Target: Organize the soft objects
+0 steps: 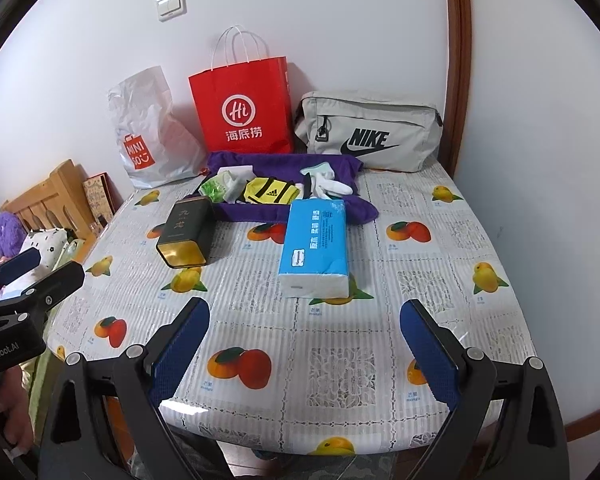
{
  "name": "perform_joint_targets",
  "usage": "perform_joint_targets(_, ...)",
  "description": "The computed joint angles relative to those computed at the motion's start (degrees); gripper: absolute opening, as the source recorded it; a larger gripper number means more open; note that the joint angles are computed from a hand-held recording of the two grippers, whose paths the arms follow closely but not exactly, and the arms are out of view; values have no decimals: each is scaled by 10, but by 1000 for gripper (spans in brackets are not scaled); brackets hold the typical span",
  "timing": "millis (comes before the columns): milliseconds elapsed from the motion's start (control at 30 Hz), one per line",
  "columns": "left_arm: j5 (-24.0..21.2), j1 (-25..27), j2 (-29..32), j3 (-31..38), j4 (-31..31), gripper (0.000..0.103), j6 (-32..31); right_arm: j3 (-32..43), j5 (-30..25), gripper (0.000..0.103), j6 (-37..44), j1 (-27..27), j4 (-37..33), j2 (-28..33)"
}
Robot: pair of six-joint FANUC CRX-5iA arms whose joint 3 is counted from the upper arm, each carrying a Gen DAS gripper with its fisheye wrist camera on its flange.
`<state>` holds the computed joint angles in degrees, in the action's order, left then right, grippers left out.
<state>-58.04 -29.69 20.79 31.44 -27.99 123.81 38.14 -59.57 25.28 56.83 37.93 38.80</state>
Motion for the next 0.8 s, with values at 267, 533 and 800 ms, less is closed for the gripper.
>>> perform_joint_targets(267,1,-4,-2,-3,-4,98,4,-11,0,95,-5,4,4,-7)
perform_joint_targets(533,2,-5,-6,-7,-1,98,5,-24,4,95,-10,5,11,-15)
perform_joint_targets(800,-2,-7,-5,-5,-5,98,8,-19,1,95,-5,5,9,-13)
